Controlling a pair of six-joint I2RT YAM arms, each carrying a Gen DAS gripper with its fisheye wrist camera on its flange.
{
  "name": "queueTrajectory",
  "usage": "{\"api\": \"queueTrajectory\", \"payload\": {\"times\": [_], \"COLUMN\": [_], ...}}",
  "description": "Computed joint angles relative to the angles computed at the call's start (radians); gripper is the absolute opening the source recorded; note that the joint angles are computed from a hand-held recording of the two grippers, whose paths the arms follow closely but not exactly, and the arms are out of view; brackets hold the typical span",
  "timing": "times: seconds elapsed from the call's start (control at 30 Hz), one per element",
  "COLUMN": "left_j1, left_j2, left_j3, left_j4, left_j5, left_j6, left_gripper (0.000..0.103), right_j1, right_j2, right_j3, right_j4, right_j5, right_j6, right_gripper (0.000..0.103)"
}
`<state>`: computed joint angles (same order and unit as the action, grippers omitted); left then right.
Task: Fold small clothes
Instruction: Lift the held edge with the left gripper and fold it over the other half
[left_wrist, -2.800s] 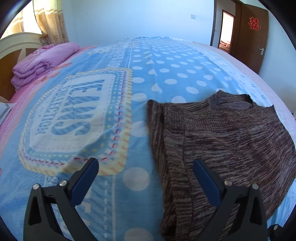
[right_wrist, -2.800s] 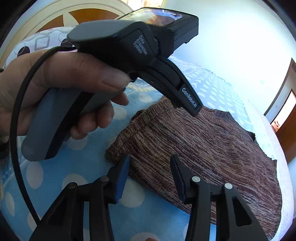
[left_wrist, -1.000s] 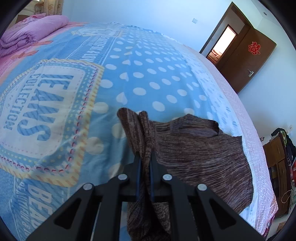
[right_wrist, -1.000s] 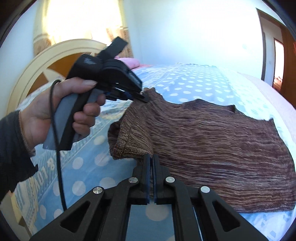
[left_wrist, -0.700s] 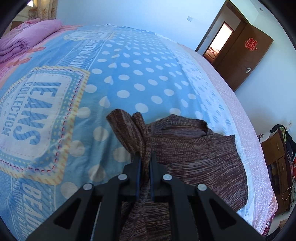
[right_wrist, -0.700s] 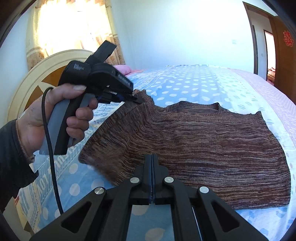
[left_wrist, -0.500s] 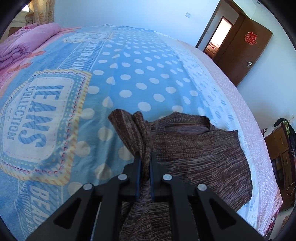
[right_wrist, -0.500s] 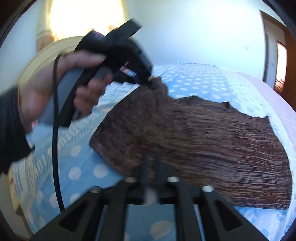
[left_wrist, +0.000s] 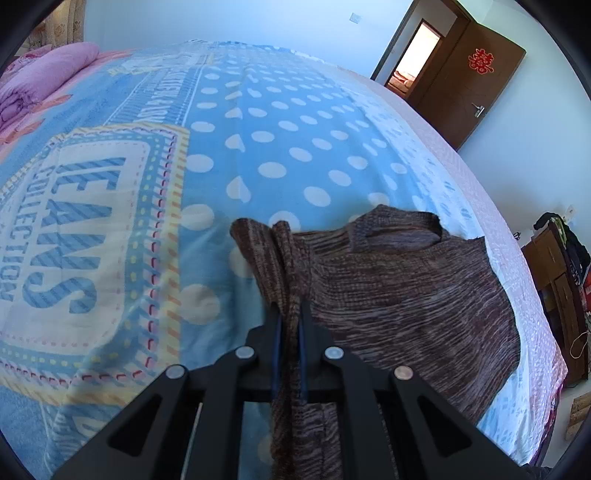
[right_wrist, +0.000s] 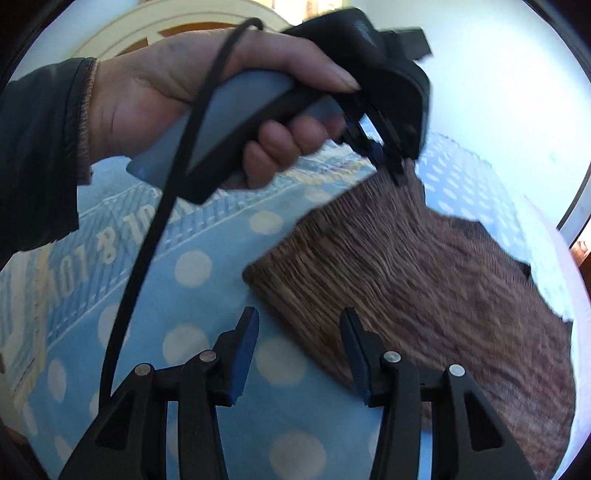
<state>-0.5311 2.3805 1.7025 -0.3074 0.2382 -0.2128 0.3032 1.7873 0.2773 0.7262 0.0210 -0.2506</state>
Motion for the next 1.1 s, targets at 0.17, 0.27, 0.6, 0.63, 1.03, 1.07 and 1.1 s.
{"api": "queueTrajectory", "payload": {"times": [0.17, 0.27, 0.6, 0.63, 1.03, 1.07, 1.1], "left_j1": [0.022, 0.028, -0.024, -0.035, -0.200, -0.211, -0.222], "left_j2": [0.031, 0.027, -0.084, -0.094, -0.027, -0.013, 0.014], "left_j3": [-0.003, -0.014, -0.041, -0.038, 0.251, 0.281, 0.333], "left_j4": [0.020, 0.018, -0.002, -0.004, -0.158, -0.174, -0.200], "left_j5": [0.040, 0.046, 0.008, 0.002, -0.101, -0.109, -0.111], "left_j6": [0.002, 0.002, -0.086, -0.095, -0.161, -0.162, -0.166], "left_gripper": [0.008, 0.008, 0.008, 0.008, 0.008, 0.008, 0.008], "right_j1": [0.096, 0.056, -0.276, -0.333, -0.886, -0.908, -0.951], "right_j2": [0.097, 0.084, -0.284, -0.316, -0.435, -0.440, -0.455], "right_j3": [0.112, 0.133, -0.073, -0.073, 0.001, 0.008, 0.013], "right_j4": [-0.044, -0.090, -0.126, -0.156, -0.435, -0.455, -0.497], "right_j5": [0.134, 0.078, -0.218, -0.266, -0.688, -0.704, -0.735], "right_j6": [0.027, 0.056, 0.015, 0.012, -0.100, -0.105, -0.130], "right_gripper": [0.036, 0.007, 0.006, 0.006, 0.006, 0.006, 0.006]}}
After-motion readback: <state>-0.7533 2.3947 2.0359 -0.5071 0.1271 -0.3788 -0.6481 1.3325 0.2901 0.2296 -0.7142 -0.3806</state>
